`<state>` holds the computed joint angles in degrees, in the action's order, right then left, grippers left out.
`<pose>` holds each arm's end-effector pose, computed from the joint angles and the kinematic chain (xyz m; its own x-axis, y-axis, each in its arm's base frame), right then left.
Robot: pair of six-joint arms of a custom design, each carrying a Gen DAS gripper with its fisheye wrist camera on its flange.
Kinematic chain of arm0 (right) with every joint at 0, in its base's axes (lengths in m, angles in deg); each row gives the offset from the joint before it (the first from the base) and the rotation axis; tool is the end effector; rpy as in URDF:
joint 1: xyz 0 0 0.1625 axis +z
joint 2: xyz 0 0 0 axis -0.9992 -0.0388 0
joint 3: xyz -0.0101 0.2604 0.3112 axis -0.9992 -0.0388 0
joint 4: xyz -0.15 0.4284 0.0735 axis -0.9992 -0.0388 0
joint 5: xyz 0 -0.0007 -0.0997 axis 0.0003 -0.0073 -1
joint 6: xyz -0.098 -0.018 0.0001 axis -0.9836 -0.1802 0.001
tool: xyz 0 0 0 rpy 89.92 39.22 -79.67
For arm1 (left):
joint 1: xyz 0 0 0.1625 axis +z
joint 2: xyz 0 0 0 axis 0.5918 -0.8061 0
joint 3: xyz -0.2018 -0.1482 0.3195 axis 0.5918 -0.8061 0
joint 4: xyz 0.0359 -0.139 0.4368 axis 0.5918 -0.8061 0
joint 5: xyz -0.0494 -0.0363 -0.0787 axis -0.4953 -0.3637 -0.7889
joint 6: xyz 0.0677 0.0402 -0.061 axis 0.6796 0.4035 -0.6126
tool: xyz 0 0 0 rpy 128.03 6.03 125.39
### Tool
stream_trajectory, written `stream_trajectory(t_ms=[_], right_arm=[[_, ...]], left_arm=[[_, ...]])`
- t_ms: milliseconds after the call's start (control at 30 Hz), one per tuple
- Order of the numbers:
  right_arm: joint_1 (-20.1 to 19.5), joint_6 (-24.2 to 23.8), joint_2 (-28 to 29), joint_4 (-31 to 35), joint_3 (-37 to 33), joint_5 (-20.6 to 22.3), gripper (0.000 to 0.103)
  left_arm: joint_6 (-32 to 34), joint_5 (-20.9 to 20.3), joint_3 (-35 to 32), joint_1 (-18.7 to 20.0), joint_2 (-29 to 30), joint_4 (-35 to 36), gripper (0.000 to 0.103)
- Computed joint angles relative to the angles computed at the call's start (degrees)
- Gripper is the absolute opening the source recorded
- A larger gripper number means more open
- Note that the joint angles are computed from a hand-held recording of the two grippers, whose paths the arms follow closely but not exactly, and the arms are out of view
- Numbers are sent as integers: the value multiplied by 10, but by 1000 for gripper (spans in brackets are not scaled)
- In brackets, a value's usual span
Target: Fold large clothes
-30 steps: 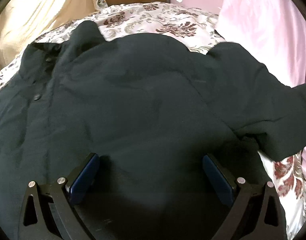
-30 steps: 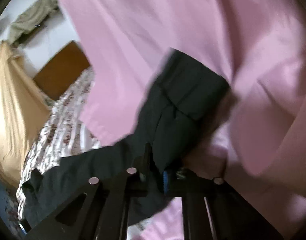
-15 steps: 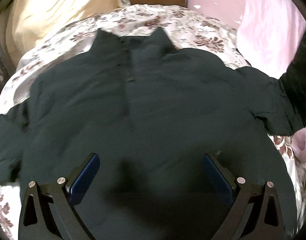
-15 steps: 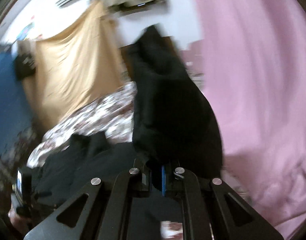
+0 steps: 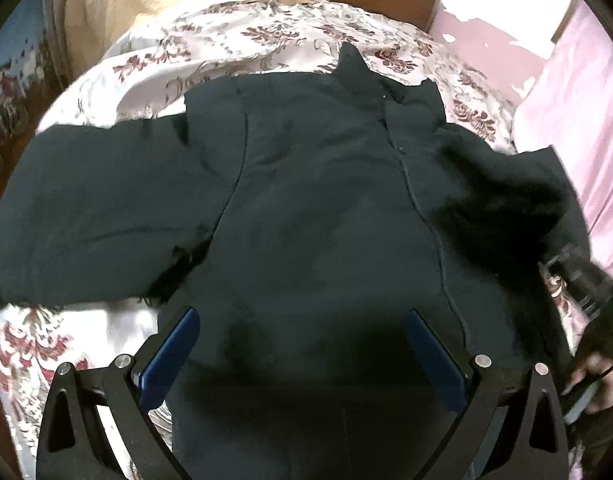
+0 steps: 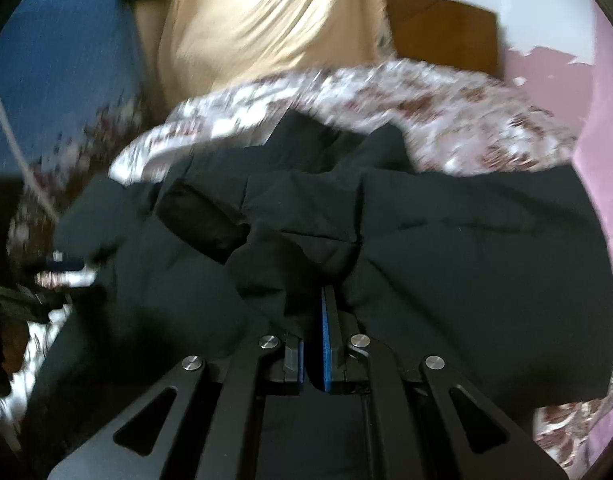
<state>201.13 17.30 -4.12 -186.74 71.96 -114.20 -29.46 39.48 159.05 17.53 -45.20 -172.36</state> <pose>0.3100 -0.5165 0.0911 -0.6785 -0.3997 0.6163 -0.6554 0.7082 -0.2623 -0.0933 -0.4704 0.2797 -0.8474 -0.1427 -0.5115 0.1405 0.8687 -0.4750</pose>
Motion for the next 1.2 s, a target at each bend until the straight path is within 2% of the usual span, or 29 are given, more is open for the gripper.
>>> stream_trajectory(t_ms=[167,267,300,367,400,433,567,600,633,700,767,900,1000,1200], right_arm=[[0,25,43,78,-12,-5,9],[6,30,65,81,-14,-12,12],[7,29,66,80,-9,-9,19],[7,32,52,100,-3,-2,43],[8,33,45,108,2,3,58],[10,32,38,108,13,9,66],[16,27,5,118,41,19,67],[15,33,-8,122,49,23,67],[12,36,-19,128,54,28,67],[6,48,-49,131,73,34,67],[0,49,-73,122,92,33,67],[-7,46,-116,88,123,15,67],[-11,31,-139,53,140,2,67],[-18,-3,-159,-12,149,-16,67]], left_arm=[[45,-82,18,31,1,-96,103],[60,-131,20,46,26,-155,103],[58,-135,21,45,32,-165,103],[54,-145,16,47,53,-185,103],[51,-152,14,50,61,-194,103],[46,-161,10,53,71,-204,103],[1,-177,0,66,105,-232,102],[-13,-173,1,65,111,-236,102],[-22,-165,3,63,116,-245,97],[-28,-142,5,54,124,-255,78],[-23,-124,1,46,133,-251,43],[-10,-90,10,28,129,-257,9],[17,-62,18,12,120,-282,5],[35,44,26,-21,68,-265,4]])
